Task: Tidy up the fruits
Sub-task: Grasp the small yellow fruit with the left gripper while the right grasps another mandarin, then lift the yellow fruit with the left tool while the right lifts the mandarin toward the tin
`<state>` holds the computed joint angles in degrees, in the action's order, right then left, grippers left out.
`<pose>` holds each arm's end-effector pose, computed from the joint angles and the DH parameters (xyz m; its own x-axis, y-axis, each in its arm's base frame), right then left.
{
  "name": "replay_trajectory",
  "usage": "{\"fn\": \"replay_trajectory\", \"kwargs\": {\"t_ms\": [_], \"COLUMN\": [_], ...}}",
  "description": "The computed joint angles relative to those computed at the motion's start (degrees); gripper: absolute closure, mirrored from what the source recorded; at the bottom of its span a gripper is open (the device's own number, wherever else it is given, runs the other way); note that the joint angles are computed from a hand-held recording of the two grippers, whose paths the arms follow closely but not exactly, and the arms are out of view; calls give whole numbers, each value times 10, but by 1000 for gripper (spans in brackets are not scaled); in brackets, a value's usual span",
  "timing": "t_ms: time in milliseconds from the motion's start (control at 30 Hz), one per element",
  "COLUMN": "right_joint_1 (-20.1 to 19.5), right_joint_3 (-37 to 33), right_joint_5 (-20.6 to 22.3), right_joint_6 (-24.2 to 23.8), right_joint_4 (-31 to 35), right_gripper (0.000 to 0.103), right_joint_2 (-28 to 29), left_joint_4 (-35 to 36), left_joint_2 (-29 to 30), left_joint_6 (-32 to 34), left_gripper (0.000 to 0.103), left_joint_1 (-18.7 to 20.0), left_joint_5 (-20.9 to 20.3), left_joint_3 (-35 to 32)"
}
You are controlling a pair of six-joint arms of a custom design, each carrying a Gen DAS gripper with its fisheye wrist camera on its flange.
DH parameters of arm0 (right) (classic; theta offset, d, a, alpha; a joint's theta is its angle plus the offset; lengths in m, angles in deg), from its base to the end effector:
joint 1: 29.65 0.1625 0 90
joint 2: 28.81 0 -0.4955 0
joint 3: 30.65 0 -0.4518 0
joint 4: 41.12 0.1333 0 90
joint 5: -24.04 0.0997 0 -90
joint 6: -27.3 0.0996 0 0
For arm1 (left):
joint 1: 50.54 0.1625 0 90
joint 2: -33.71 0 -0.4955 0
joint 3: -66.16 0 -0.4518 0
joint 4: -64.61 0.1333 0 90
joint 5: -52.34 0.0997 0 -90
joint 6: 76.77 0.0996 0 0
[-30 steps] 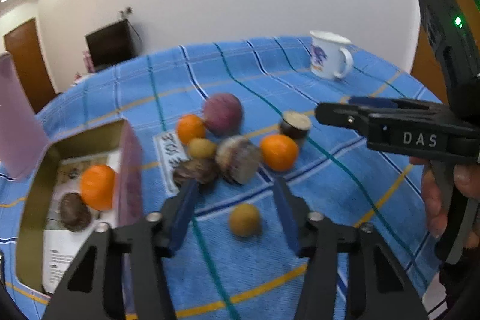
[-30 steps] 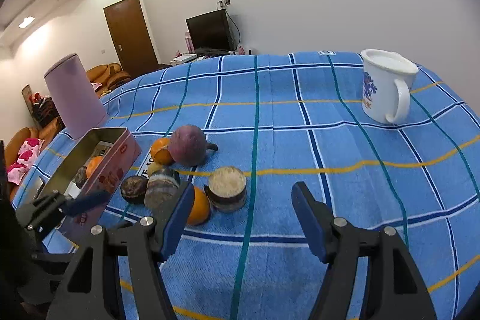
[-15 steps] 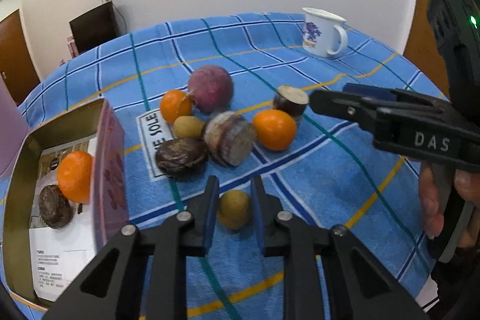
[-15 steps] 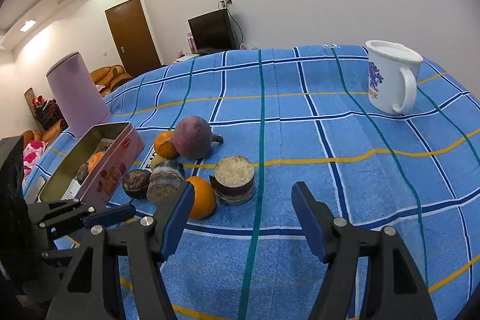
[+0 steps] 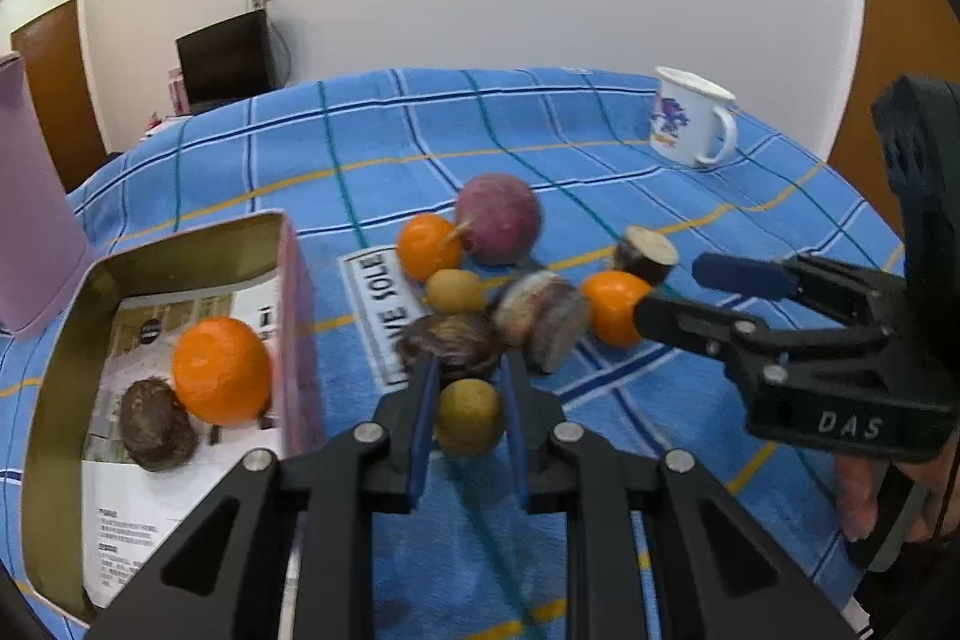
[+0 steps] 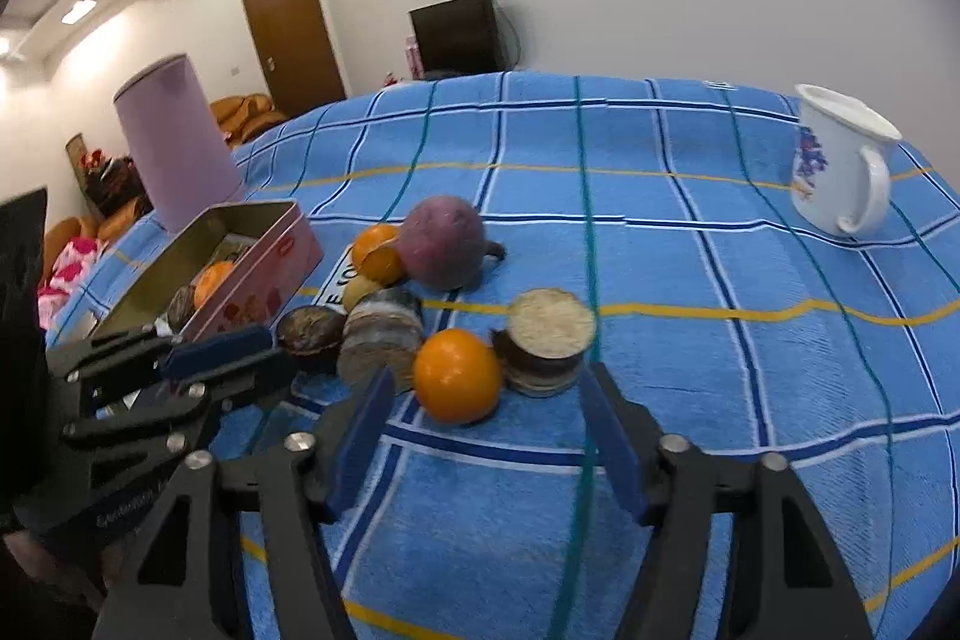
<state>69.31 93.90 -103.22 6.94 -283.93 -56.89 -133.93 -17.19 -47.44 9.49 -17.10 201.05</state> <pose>0.1511 -0.4899 -0.0141 -0.7806 0.1600 0.6042 -0.3818 0.6434 -0.6636 -0.0986 -0.5079 0.0543 -0.5481 0.6836 -0.4820 0.8292 0.5198 -0.2058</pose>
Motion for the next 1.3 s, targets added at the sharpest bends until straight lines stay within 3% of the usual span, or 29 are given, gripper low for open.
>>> {"fn": "replay_trajectory", "kwargs": {"t_ms": [133, 467, 700, 967, 1300], "right_joint_1": [-1, -4, -9, 5, 12], "right_joint_3": [-5, -15, -16, -22, -14], "right_joint_5": [5, 5, 15, -2, 19], "right_joint_6": [6, 22, 33, 0, -44], "right_joint_4": [25, 69, 85, 41, -49], "right_gripper": [50, 51, 65, 66, 66], "right_joint_2": [-2, -6, -11, 4, 18], "left_joint_4": [5, 11, -30, -70, -100], "left_joint_2": [-3, -19, -15, -17, -18], "left_joint_6": [-5, -11, 7, 25, 34], "left_gripper": [81, 81, 81, 81, 81], "left_joint_1": [11, 35, 29, 28, 27], "left_joint_5": [9, -8, -10, -23, -37], "left_joint_3": [-10, -17, -5, 8, 17]}}
